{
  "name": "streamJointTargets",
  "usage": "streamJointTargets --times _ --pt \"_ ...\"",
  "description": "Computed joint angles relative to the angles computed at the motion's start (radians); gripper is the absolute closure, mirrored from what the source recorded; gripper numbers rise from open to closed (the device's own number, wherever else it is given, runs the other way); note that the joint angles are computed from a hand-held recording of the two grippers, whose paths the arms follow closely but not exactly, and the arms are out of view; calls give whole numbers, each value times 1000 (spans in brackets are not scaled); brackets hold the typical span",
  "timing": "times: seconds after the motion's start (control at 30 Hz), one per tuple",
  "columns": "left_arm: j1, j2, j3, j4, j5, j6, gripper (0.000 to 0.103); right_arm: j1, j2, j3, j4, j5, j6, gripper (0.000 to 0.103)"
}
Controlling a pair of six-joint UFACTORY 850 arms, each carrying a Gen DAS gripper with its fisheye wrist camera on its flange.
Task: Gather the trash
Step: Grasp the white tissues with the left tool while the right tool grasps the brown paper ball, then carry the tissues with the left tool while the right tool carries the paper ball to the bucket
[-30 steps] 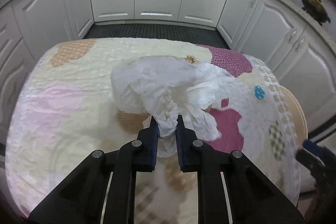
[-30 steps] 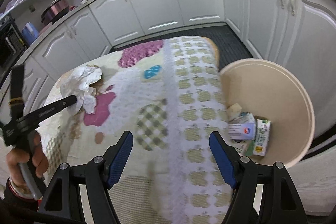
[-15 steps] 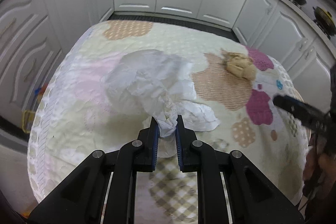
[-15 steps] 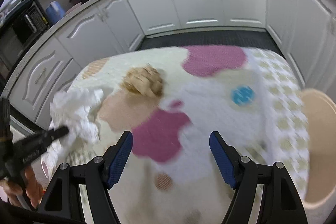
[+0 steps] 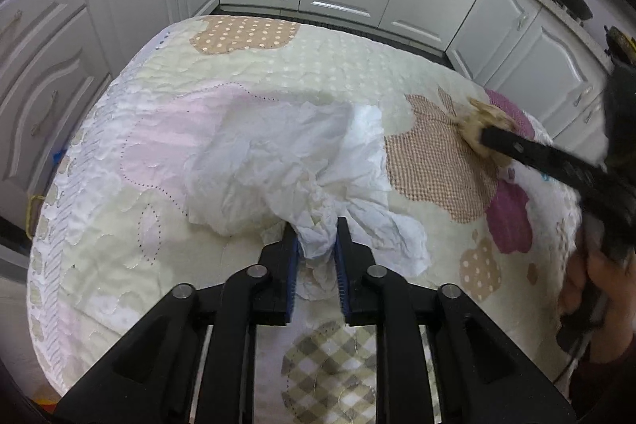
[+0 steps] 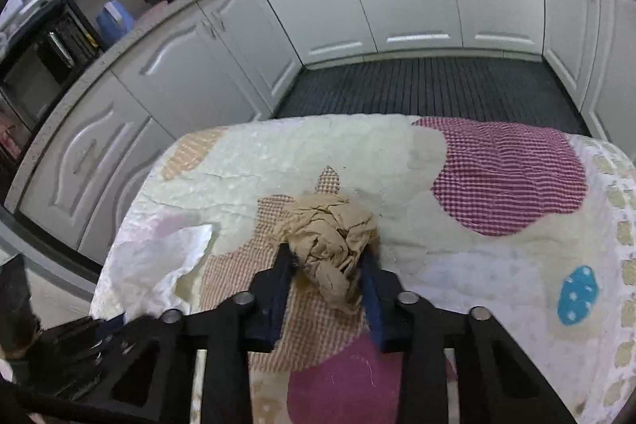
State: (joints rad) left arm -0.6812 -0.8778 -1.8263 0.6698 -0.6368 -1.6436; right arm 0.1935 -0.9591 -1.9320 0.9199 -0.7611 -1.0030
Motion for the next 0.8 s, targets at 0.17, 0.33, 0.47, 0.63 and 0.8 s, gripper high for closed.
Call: streamJointTargets --times 0.17,0.33,0.47,0.63,0.8 --pt "11 21 41 98 44 -165 45 -45 110 150 81 5 -128 74" --pt "24 -22 -18 83 22 -168 46 -92 188 267 113 7 -190 74" --pt "15 -65 -95 34 -35 -71 89 -130 238 342 138 23 -231 74" --pt "-16 -49 -94 82 10 -90 91 -181 290 419 183 31 -277 74" --pt "-56 -100 -220 61 -3 5 91 -223 336 478 207 65 -324 74"
